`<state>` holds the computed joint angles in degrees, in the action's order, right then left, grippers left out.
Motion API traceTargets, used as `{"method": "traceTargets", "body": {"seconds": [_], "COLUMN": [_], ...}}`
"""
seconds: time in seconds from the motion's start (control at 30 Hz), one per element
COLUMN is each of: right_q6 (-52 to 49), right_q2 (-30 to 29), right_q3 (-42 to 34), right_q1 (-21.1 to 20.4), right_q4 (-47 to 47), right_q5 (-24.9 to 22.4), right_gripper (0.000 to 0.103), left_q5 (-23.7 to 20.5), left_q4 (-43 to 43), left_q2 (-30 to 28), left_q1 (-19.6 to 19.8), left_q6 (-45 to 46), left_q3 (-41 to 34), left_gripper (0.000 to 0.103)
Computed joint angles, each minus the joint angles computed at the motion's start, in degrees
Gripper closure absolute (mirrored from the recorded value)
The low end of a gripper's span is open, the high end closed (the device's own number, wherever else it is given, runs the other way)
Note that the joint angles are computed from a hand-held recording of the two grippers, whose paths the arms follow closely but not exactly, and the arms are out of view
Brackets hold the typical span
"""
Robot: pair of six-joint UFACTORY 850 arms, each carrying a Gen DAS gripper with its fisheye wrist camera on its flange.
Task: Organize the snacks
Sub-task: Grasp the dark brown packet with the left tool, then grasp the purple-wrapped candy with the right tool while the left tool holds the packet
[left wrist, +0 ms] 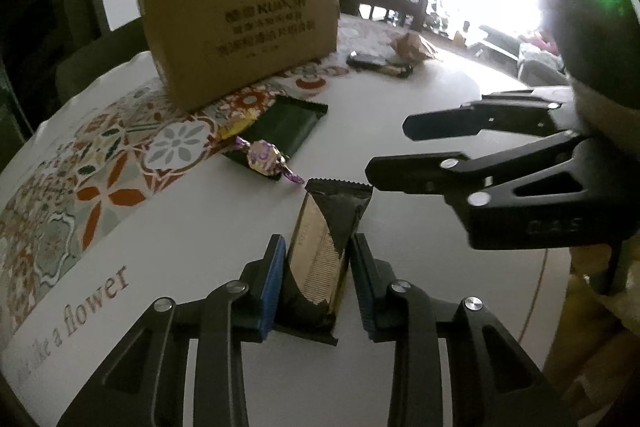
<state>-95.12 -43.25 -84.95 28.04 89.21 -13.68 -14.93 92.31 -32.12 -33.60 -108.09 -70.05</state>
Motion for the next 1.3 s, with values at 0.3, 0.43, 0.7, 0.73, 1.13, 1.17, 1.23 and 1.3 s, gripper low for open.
{"method": "traceTargets", "body": {"seconds": [0.3,0.43,0.7,0.73,1.13,1.17,1.23,1.3], "right_q6": [-5.38,-6.01,9.53,10.27,15.41,16.59,21.05,22.39], "right_q2": [-0.26,-1.40,-6.85,-7.36,-10.34,-10.58,-11.07,-11.26], "right_q3": [-1.10,-3.04,-11.19,-11.87,-16.28,-16.63,-17.34,-17.54], "right_q1": [0.37,0.73,1.67,1.73,3.62,3.72,4.12,4.21], "right_q4": [4.75,5.01,-10.46,-11.30,-20.13,-21.51,-26.66,-28.23], "right_q5": [-1.51,-2.66,-3.90,-3.95,-1.87,-1.92,-1.12,-0.87], "right_gripper": [0.049,0.049,0.049,0.050,0.066,0.066,0.070,0.072], "left_q5": [-8.69,-12.47,-14.47,-14.20,-12.90,-12.83,-12.81,-12.97], "left_q4": [-3.65,-5.30,-9.21,-9.73,-9.73,-9.62,-9.09,-9.30], "left_q2": [2.18,2.19,1.73,1.55,0.27,0.16,0.05,-0.15], "left_q1": [-0.81,-0.41,0.97,1.09,2.48,2.57,2.68,2.71], "left_q6": [-4.29,-8.27,-17.56,-18.04,-21.39,-21.49,-22.08,-21.84], "left_q3": [1.18,0.97,1.04,0.95,0.04,-0.11,-0.26,-0.57], "left_gripper": [0.071,0.071,0.071,0.071,0.071,0.071,0.071,0.071]}}
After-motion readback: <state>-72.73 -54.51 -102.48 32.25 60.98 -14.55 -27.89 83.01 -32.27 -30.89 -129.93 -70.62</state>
